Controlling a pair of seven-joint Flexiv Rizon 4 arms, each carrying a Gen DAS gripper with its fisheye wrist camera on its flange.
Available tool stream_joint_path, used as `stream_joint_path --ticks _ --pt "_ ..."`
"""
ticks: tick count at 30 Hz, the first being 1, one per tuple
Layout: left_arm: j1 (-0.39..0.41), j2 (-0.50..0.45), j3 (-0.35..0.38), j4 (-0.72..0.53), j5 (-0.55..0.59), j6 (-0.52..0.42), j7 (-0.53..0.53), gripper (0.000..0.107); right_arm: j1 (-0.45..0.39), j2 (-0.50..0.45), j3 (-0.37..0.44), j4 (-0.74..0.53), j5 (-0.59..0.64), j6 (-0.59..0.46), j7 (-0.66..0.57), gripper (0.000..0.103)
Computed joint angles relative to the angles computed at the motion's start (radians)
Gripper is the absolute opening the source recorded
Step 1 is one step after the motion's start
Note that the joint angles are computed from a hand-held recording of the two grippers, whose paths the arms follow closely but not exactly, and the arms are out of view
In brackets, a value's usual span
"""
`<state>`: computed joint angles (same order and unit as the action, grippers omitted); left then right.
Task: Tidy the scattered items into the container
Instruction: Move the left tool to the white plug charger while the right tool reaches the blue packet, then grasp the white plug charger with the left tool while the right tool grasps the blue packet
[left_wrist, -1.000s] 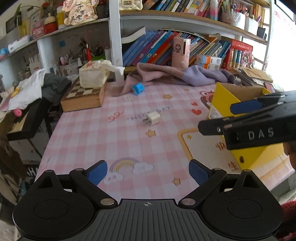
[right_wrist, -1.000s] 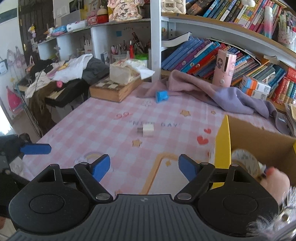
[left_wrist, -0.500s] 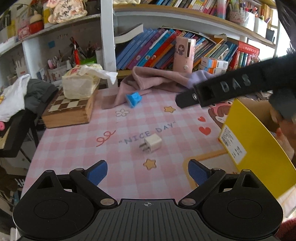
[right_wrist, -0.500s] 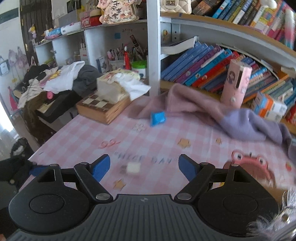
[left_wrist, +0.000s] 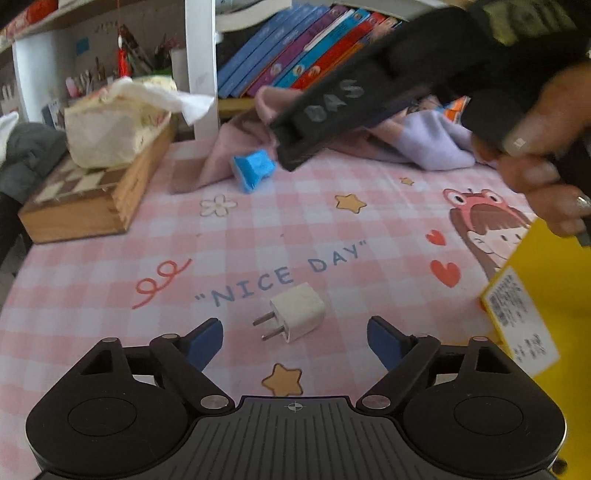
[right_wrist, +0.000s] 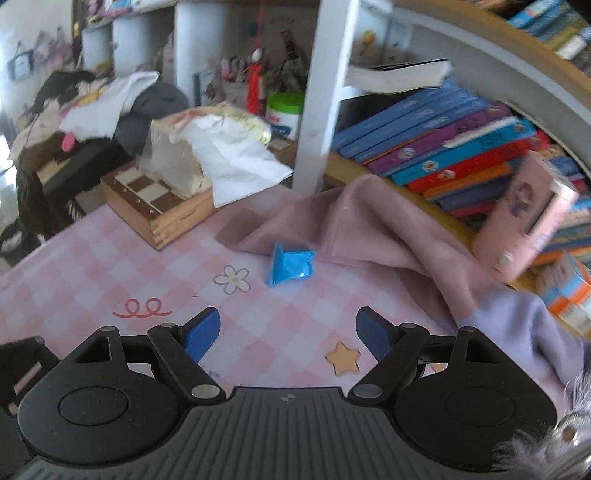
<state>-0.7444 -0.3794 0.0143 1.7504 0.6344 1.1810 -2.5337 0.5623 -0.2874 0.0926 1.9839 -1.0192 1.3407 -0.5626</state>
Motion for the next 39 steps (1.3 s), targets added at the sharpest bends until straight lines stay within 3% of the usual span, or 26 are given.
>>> stream_joint_path --ticks 6,12,15,23,29,31,33,34,39 --pt "-0.004 -0.04 0.004 -0.029 -0.017 -0.006 0.021 0.077 0.006 -0.094 -0.03 -0.062 0.046 0.082 -0.068 0.081" --pt "-0.034 -0.055 0.038 -0.067 0.019 -0.044 -0.05 0.064 0.04 -0.166 -0.092 -0.113 0.099 0.166 -0.105 0.081" --pt "-0.044 -0.056 0.042 -0.079 0.05 -0.06 -0.071 0.045 0.053 -0.2 -0.101 -0.14 0.156 0.178 -0.146 0.081" --pt "-0.018 -0.013 0.036 -0.027 0.065 0.025 -0.077 0.045 0.082 -0.273 -0.107 -0.219 0.291 0.134 -0.256 0.081" --pt "0.011 0.04 0.019 0.018 0.042 0.01 -0.074 0.045 0.113 -0.315 -0.14 -0.263 0.331 0.113 -0.288 0.081" --pt "0.02 0.066 0.013 0.039 0.039 -0.005 -0.085 0.045 0.123 -0.327 -0.149 -0.275 0.339 0.101 -0.291 0.074" --pt "0.028 0.092 0.005 0.055 0.048 -0.022 -0.101 0.045 0.122 -0.333 -0.148 -0.28 0.353 0.111 -0.29 0.058" --pt "0.031 0.107 -0.001 0.064 0.055 -0.03 -0.11 0.045 0.112 -0.334 -0.13 -0.286 0.372 0.107 -0.297 0.042" --pt "0.062 0.172 -0.039 0.105 0.098 -0.055 -0.16 0.045 0.132 -0.291 -0.136 -0.252 0.386 0.1 -0.278 0.041"
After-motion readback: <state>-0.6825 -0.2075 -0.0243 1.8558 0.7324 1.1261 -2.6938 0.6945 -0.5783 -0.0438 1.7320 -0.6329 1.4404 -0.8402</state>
